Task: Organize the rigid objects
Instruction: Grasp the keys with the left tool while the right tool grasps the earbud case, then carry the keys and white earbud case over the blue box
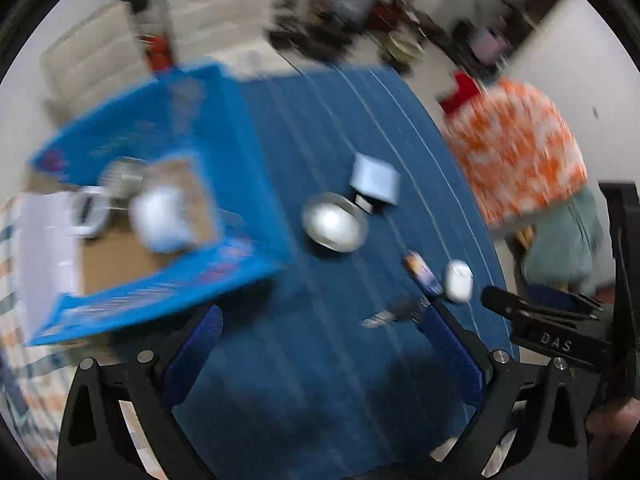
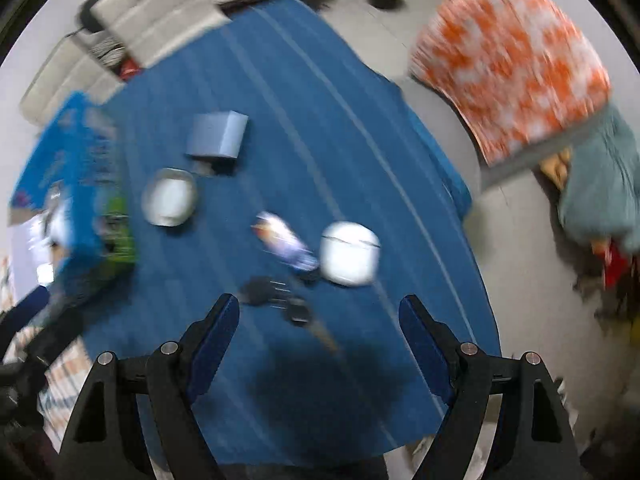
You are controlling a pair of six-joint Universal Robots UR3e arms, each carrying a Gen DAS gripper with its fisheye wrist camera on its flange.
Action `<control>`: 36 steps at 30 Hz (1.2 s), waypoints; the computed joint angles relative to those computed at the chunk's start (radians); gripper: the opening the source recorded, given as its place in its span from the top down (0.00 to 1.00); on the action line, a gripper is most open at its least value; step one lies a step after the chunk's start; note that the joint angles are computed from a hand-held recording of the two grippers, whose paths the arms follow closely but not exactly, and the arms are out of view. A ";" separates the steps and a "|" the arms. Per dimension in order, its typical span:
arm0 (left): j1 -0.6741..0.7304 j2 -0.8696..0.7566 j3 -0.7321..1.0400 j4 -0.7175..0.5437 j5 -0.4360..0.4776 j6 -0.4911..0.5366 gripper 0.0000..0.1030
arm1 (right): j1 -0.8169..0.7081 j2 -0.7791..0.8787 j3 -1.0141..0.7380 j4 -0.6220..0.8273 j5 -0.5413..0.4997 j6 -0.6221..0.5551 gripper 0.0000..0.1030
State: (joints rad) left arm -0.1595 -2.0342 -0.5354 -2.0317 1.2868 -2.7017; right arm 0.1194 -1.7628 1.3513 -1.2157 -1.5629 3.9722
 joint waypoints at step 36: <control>-0.174 -0.083 -0.164 0.179 0.066 -0.252 0.80 | -0.097 0.026 0.477 -0.415 0.025 -0.181 0.52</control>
State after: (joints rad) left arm -0.3335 -2.1171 -0.6997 -1.8530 1.3523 -2.9534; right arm 0.0226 -1.7372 1.8287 -1.6311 -1.5374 3.7911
